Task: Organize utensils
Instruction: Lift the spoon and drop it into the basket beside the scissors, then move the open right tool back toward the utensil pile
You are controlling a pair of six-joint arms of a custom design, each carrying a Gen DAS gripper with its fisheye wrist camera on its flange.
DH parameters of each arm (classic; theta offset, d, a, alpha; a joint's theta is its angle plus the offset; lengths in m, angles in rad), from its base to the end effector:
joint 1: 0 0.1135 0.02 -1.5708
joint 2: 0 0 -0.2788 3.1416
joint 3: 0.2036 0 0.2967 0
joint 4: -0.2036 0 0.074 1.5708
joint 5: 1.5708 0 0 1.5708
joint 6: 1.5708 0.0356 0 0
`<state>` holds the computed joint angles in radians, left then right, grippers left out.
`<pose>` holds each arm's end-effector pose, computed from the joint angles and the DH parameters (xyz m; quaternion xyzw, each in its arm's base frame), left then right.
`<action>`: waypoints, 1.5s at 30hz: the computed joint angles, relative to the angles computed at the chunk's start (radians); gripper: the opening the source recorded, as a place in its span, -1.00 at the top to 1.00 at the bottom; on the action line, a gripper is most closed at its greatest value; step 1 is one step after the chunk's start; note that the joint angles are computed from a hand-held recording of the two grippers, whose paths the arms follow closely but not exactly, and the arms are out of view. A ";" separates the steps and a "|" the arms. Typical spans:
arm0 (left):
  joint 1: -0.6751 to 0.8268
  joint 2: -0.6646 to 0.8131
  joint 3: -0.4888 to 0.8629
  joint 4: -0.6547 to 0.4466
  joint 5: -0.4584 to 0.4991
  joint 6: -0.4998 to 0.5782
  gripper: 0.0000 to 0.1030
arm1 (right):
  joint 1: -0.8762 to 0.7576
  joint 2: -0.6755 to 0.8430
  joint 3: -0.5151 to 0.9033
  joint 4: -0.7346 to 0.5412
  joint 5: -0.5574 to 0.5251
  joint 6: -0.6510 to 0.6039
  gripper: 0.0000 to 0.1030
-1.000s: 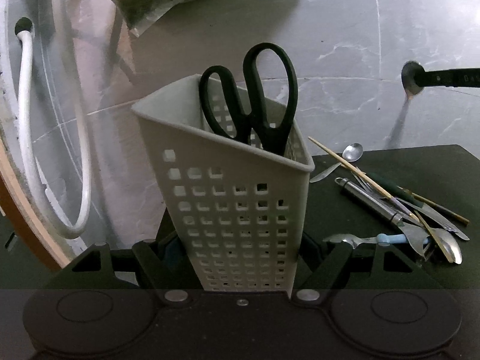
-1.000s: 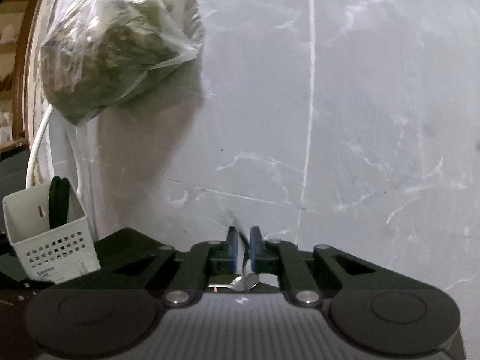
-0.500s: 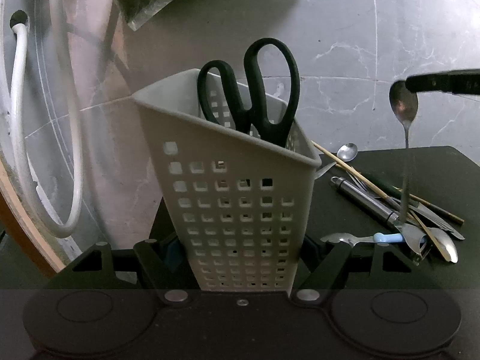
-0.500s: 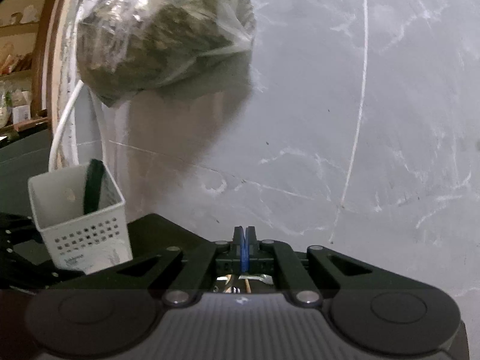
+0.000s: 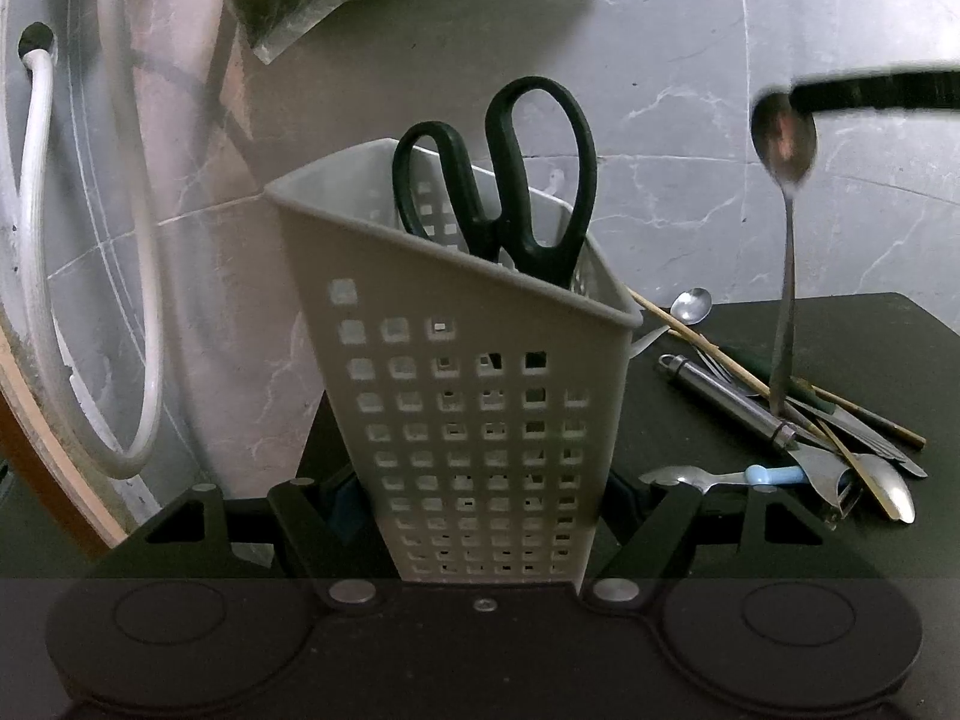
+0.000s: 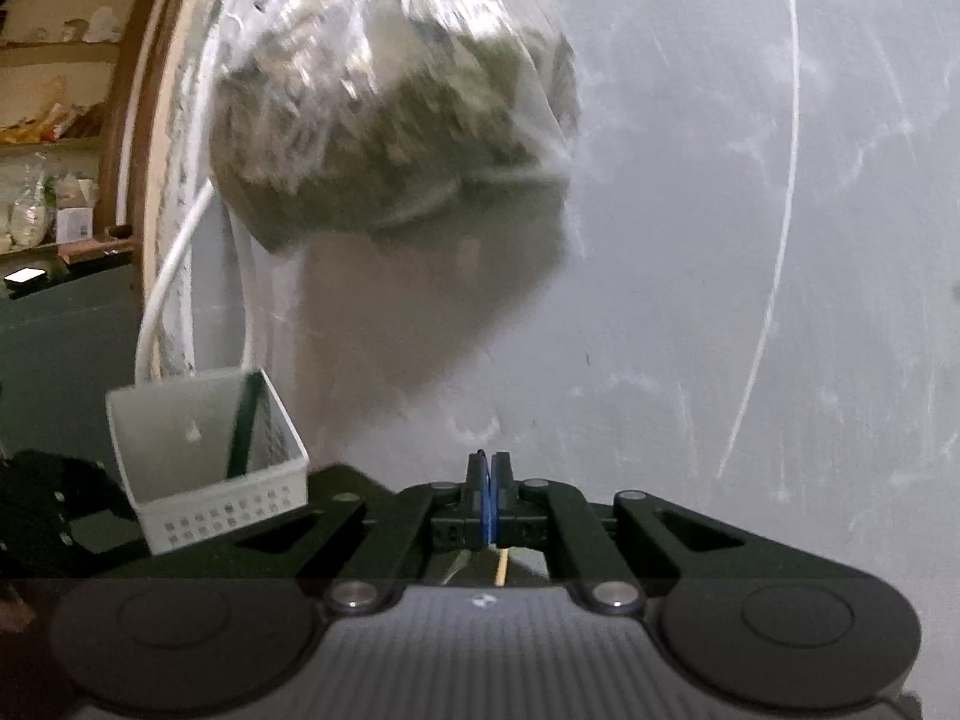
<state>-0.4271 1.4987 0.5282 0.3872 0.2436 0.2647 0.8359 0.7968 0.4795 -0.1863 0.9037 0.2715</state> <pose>0.2733 -0.1338 0.1259 0.3505 0.8027 -0.1448 0.4602 0.1575 0.1326 0.2329 -0.0024 0.8058 -0.0791 0.5869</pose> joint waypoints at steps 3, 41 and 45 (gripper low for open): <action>0.004 0.005 -0.004 0.014 0.011 0.005 -0.49 | 0.026 0.014 0.041 0.048 0.023 -0.089 0.99; 0.013 0.030 0.001 0.039 0.037 -0.003 -0.47 | 0.003 0.244 0.097 0.206 -0.147 0.094 -1.00; 0.008 0.024 0.016 0.003 0.026 -0.008 -0.47 | -0.255 0.100 -0.071 0.138 -0.327 0.352 -0.99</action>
<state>-0.4186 1.5225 0.5446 0.3904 0.2696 0.2570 0.5813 0.8966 0.4086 -0.0482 0.5770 0.6233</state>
